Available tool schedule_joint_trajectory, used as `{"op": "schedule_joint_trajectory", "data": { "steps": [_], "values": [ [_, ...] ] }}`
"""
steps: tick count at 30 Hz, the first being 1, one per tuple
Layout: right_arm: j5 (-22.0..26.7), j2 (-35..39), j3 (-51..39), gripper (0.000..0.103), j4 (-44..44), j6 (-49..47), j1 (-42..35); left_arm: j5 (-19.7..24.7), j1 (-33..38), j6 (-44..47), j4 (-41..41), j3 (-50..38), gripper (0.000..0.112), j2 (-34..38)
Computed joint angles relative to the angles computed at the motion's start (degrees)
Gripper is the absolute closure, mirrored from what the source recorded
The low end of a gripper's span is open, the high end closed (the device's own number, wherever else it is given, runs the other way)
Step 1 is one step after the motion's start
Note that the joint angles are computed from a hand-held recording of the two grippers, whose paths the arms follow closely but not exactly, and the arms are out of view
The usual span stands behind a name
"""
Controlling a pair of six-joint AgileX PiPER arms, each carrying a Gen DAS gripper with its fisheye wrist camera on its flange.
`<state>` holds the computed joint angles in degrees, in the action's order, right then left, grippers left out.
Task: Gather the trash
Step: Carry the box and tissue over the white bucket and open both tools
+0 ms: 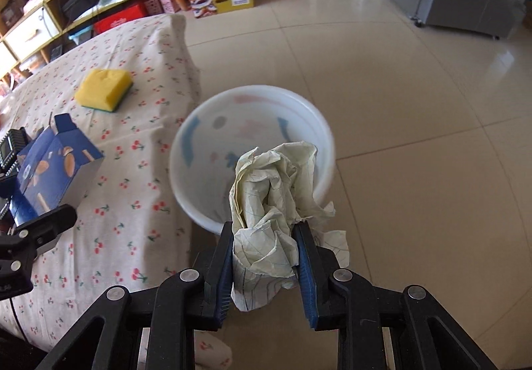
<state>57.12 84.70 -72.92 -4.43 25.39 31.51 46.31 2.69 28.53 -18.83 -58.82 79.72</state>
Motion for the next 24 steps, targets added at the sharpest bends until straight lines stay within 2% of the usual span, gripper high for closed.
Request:
{"op": "schedule_joint_trajectory", "data": {
  "steps": [5,9,10,12,13,20,24],
  "values": [
    [-0.4,-2.9,3.6,0.072,2.7,-3.9,-4.6,-6.2,-8.0,-9.5,5.8,-2.9,0.035,6.2],
    [-0.8,-4.5,4.8,0.072,4.2,-5.9,-7.7,-11.9,-9.9,-14.6,7.9,-2.6,0.033,8.3],
    [-0.8,-4.6,4.8,0.072,4.4,-6.1,-8.1,-13.0,-9.8,-14.5,7.2,-2.5,0.028,8.8],
    [-0.9,-4.5,4.5,0.072,4.4,-5.7,-8.6,-13.6,-10.3,-18.4,10.7,-2.6,0.016,9.4],
    [-1.1,-4.6,4.8,0.072,4.5,-5.8,-8.8,-14.1,-10.1,-18.9,11.3,-2.3,0.014,9.1],
    [-0.8,-2.3,2.8,0.072,3.4,-4.1,-7.3,-13.3,-6.8,-14.8,11.0,0.9,0.01,3.7],
    [-0.5,-0.1,0.6,0.071,2.3,-2.5,-5.2,-10.8,-1.3,-7.4,6.1,3.6,0.01,-1.6]
  ]
}}
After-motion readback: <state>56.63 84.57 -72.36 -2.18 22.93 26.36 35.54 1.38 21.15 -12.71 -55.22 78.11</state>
